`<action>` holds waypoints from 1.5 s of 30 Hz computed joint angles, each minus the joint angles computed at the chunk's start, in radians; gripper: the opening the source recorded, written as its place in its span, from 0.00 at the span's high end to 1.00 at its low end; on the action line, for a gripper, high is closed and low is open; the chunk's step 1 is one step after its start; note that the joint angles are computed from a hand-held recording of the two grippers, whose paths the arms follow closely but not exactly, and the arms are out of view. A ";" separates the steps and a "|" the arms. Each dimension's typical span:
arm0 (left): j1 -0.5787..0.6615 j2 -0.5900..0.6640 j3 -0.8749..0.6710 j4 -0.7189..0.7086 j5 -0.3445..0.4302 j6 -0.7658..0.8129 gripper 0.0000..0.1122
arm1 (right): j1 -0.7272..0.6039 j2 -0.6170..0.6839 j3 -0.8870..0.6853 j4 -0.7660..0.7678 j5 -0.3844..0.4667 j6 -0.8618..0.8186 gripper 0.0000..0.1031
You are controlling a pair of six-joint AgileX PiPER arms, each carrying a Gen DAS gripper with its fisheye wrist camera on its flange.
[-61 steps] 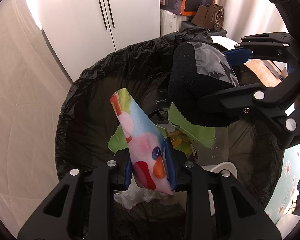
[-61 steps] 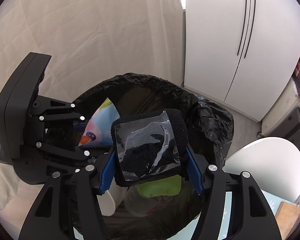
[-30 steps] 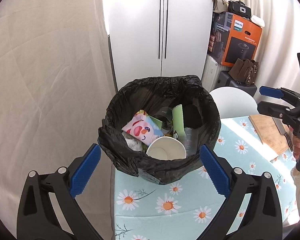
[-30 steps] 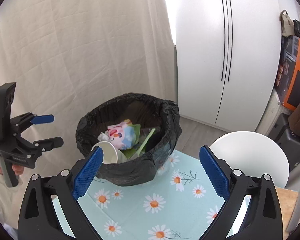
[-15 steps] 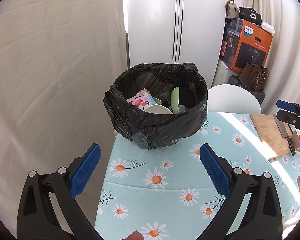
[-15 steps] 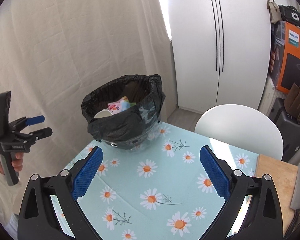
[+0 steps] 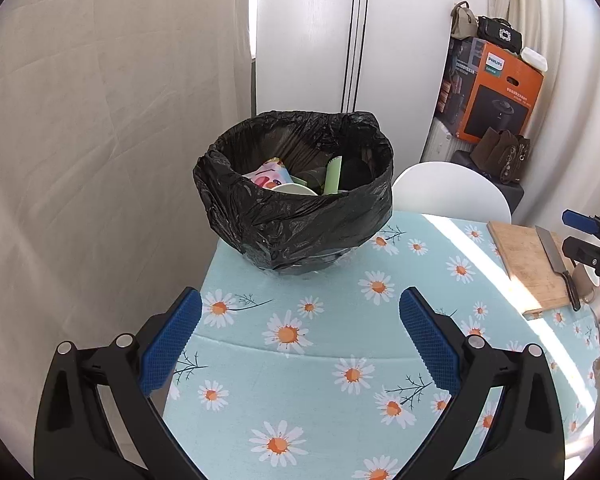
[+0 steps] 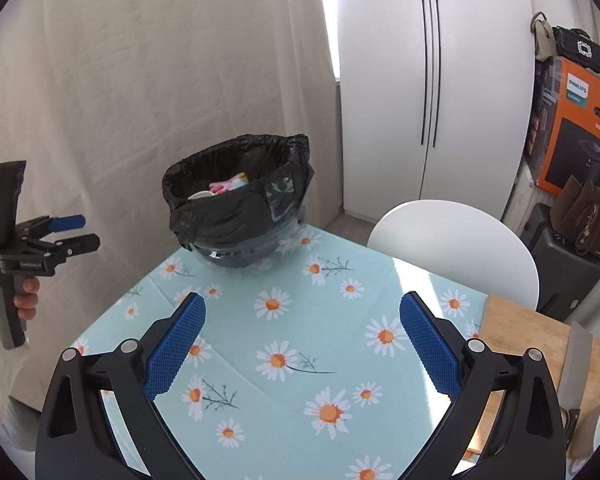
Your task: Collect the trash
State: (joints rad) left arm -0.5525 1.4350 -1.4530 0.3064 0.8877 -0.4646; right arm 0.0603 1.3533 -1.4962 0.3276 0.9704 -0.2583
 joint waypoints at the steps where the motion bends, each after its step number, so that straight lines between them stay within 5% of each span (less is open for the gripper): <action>1: -0.009 0.002 -0.003 0.018 0.007 -0.012 0.14 | -0.006 -0.004 0.005 0.013 0.003 -0.007 0.09; 17: -0.068 0.038 -0.091 0.067 0.084 0.021 0.14 | -0.007 -0.045 0.022 0.016 0.006 -0.006 0.09; 45: -0.096 0.067 -0.152 0.047 0.078 0.037 0.14 | 0.024 -0.056 -0.025 -0.044 0.030 0.058 0.09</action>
